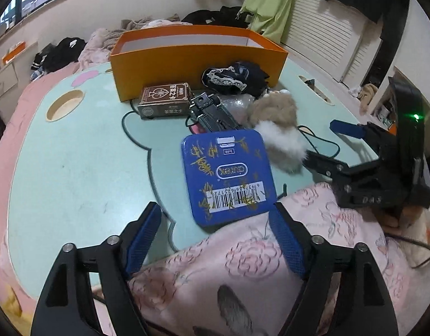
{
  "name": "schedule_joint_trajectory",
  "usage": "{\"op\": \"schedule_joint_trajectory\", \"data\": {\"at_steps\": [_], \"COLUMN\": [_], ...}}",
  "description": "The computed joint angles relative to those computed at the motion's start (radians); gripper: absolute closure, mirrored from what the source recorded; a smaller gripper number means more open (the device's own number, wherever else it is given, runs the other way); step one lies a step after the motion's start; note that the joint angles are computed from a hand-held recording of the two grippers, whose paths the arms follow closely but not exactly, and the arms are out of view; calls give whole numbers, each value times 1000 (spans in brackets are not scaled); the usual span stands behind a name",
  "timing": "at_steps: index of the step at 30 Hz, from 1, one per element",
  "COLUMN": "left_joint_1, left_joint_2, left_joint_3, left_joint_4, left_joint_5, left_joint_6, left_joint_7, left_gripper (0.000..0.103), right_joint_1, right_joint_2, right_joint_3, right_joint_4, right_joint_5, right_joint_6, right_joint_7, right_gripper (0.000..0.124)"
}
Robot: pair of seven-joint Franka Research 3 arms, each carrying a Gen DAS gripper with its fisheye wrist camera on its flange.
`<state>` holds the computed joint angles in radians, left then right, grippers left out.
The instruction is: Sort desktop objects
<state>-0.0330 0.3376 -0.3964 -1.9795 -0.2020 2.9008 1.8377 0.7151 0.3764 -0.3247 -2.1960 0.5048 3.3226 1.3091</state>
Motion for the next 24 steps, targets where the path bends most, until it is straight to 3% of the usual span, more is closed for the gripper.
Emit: {"op": "schedule_joint_trajectory", "data": {"at_steps": [2, 4, 6, 9, 13, 15, 18, 22, 24], "left_joint_1": [-4, -65, -75, -89, -93, -100, -197, -199, -182], "left_joint_2": [28, 51, 62, 41, 19, 30, 33, 43, 44], "left_joint_3": [-4, 51, 58, 74, 93, 103, 207, 218, 204], "left_joint_4": [46, 87, 104, 64, 21, 30, 47, 69, 66], "left_joint_5": [1, 78, 111, 150, 193, 220, 363, 423, 435], "left_joint_6": [-28, -37, -38, 21, 48, 31, 16, -18, -16], "left_joint_7": [4, -51, -66, -109, -197, -223, -353, -445, -451], "left_gripper": [42, 43, 43, 42, 21, 18, 15, 0, 0], "right_joint_1": [-3, -8, -4, -6, -16, -7, -15, -11, -9], "right_joint_2": [0, -1, 1, 1, -1, 1, 0, 1, 2], "right_joint_3": [3, 8, 5, 7, 16, 8, 16, 13, 11], "right_joint_4": [0, -2, 1, 1, -4, 1, -2, -1, 1], "right_joint_5": [1, 0, 4, 6, 4, 9, 8, 10, 11], "right_joint_6": [1, 3, 1, 2, 7, 2, 5, 6, 4], "right_joint_7": [-1, -2, -4, -6, -7, -9, -9, -10, -11], "right_gripper": [21, 21, 21, 21, 21, 21, 21, 21, 21]}}
